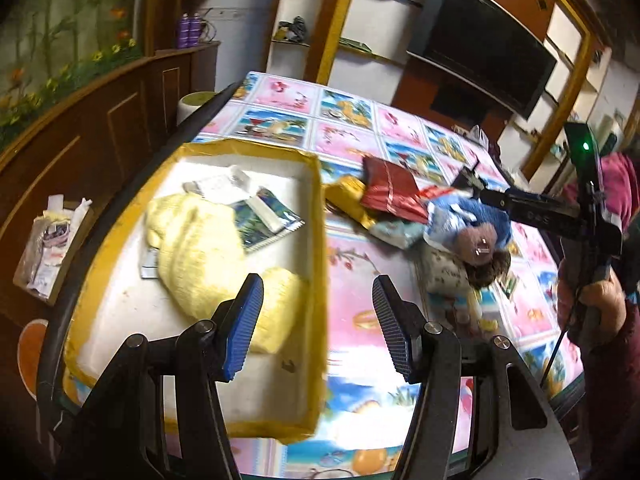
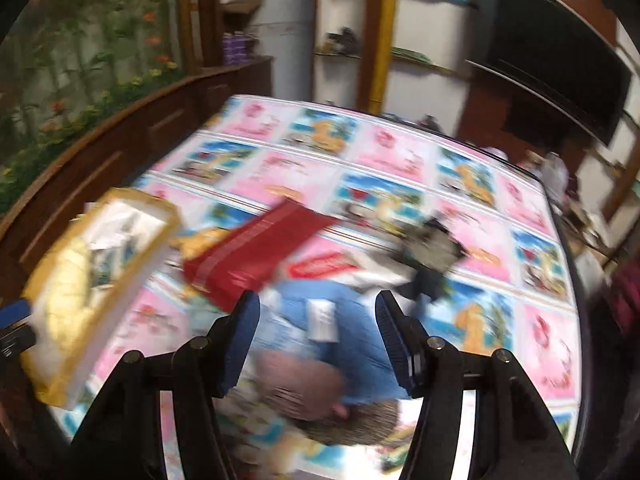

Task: Organize soft objects
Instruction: 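Drop the yellow towel in the box while the right gripper drops the sachet, then grasp the lemon-print tissue pack with the left gripper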

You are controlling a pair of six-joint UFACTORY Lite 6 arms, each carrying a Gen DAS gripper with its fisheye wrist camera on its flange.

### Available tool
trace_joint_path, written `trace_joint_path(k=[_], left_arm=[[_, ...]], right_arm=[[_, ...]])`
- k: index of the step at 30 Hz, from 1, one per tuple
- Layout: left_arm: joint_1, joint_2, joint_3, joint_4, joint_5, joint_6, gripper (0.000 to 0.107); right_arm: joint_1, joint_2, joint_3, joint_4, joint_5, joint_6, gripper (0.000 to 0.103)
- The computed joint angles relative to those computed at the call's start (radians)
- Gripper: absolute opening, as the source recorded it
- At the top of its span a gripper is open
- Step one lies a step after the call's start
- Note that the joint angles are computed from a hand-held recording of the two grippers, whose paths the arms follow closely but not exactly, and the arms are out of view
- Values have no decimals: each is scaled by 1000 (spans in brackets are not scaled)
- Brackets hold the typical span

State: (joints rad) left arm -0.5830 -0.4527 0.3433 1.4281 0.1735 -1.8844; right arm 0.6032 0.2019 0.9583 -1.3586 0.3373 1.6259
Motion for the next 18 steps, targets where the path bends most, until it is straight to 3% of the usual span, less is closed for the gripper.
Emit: trace_joint_path(k=[4, 7, 10, 14, 18], left_arm=[[-212, 74, 32, 42, 172, -142, 57], [-293, 113, 53, 18, 213, -171, 57], [-345, 197, 109, 12, 252, -202, 57], [-408, 309, 196, 6, 291, -238, 57], [-425, 451, 319, 10, 270, -243, 57]], right_arm=[[47, -130, -153, -241, 95, 308, 60], [158, -239, -253, -243, 264, 392, 60], [234, -318, -323, -240, 368, 441, 76], [258, -414, -414, -233, 405, 456, 77], [212, -444, -472, -259, 393, 480, 77]])
